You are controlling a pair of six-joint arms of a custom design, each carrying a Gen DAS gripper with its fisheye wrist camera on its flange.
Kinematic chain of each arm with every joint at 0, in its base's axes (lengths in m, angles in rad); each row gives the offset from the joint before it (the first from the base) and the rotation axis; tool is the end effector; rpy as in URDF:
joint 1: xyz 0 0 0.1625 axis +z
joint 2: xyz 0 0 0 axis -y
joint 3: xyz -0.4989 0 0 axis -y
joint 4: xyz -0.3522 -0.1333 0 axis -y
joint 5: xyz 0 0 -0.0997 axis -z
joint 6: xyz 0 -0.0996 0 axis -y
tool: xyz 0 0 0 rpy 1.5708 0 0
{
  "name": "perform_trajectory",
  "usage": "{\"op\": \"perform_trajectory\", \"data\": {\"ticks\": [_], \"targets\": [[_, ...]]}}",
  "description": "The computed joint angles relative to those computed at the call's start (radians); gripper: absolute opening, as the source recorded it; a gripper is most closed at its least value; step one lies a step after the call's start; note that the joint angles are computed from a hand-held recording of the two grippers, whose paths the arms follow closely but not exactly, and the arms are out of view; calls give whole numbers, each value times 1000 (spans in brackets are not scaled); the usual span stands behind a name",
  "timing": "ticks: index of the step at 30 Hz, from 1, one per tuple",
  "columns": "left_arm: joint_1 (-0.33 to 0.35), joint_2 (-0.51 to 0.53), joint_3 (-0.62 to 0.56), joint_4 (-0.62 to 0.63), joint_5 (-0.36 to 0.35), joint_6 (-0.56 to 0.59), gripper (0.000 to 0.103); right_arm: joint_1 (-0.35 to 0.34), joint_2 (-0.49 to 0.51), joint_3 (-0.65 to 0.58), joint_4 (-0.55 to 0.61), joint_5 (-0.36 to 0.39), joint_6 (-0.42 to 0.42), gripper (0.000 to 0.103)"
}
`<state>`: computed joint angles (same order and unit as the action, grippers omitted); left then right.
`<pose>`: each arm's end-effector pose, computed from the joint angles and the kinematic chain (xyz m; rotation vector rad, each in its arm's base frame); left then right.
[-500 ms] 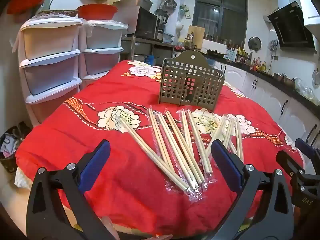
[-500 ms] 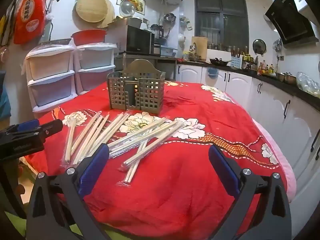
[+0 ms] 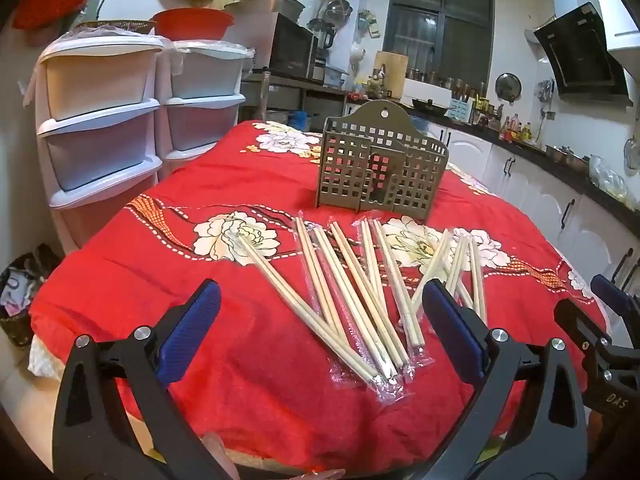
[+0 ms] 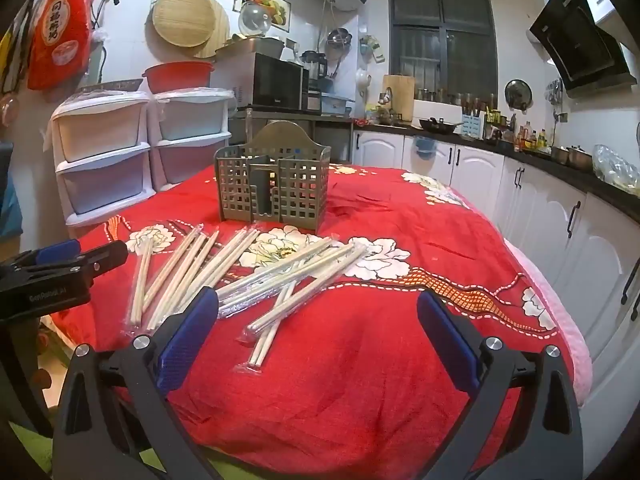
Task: Organize utensils
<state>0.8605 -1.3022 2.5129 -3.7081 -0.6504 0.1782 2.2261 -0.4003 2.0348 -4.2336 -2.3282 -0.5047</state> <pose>-0.0766 -0.4150 0.3574 0.4435 2.1713 -1.3172 0.3869 -0.3969 0.0535 0.7784 -2.0747 1.2824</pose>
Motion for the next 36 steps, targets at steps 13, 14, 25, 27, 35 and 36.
{"op": "perform_trajectory", "data": {"ticks": [13,14,25,27,35,36], "targets": [[-2,-4,4,-2,-2,0,93,0,3,-2,-1,0,0,97],[-6,0,9,-10,0,2,93,-1,3,-2,-2,0,0,97],[-6,0,9,-10,2,3,93,0,0,-3,6,0,7,97],[-5,-3,8,-2,1,-2,93,0,-1,-3,9,-2,7,97],[-7,-1,8,-7,6,3,93,-2,1,-2,4,1,6,97],[-7,-1,8,-6,7,3,93,-2,1,-2,4,2,6,97]]}}
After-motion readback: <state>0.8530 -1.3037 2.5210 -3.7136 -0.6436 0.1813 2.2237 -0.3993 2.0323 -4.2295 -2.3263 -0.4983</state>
